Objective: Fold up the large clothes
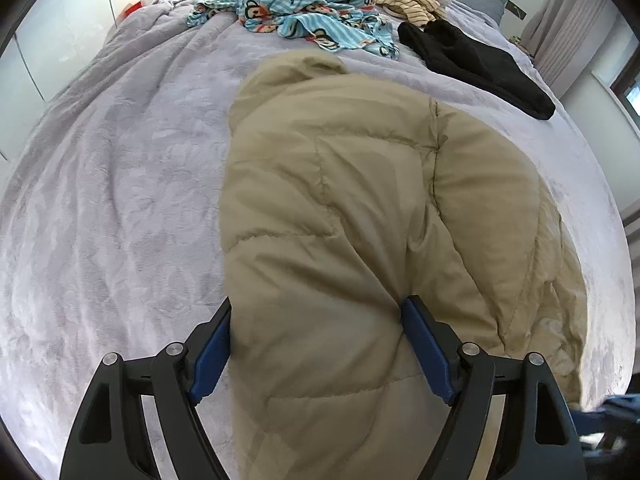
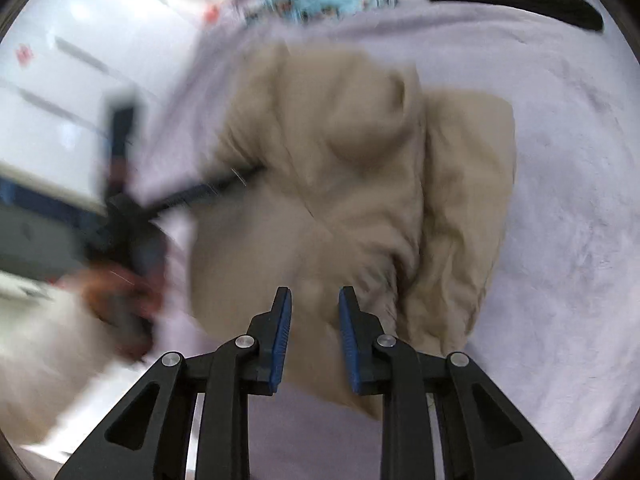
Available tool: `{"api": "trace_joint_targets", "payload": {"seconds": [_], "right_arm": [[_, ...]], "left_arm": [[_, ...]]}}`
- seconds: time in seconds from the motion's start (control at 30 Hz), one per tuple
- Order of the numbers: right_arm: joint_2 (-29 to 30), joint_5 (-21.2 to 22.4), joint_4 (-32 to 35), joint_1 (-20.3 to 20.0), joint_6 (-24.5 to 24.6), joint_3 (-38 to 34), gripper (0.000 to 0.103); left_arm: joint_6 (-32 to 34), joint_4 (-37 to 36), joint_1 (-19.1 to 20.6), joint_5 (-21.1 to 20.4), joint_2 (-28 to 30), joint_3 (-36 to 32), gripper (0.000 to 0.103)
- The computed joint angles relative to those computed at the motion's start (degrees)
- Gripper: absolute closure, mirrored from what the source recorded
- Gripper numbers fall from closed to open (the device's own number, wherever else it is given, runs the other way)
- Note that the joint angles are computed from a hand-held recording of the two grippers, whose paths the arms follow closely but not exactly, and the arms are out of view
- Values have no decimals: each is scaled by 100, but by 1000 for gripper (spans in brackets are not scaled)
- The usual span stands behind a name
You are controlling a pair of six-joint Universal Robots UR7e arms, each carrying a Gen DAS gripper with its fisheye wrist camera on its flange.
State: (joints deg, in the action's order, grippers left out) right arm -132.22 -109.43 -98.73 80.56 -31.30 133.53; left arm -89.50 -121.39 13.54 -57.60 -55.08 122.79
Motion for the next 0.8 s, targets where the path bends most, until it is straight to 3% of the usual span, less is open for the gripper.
{"api": "trace_joint_targets", "payload": {"seconds": [0.07,0.1,0.2,0.3,0.43,0.53,0.67,0.8], "right_arm": [[-81,-528,-404,-22,-246,310,87],[-122,-756,-686,-140,-429,454,90],[-137,-742,-957,-672,-636,515,92],[48,-835,-1472,-793,-788,656,92],[363,-869,-2041,-1082,-719,723,92],[579,-538,-1977,-1409,-468,556,92],[549,-631,-1944,-1384,-553,521,92],[768,-687,-1758,-924,-3,384,88]], "left_arm": [[-36,112,-133,199,-163,23,23],[12,72,-224,386,-292,71,29],[525,-415,-202,680,-447,123,31],[1196,-1040,122,601,-184,16,31],[1274,-718,418,523,335,-264,30],[1312,-714,490,543,422,-289,27],[1060,-262,496,430,384,-454,24],[606,317,221,267,133,-456,24]]}}
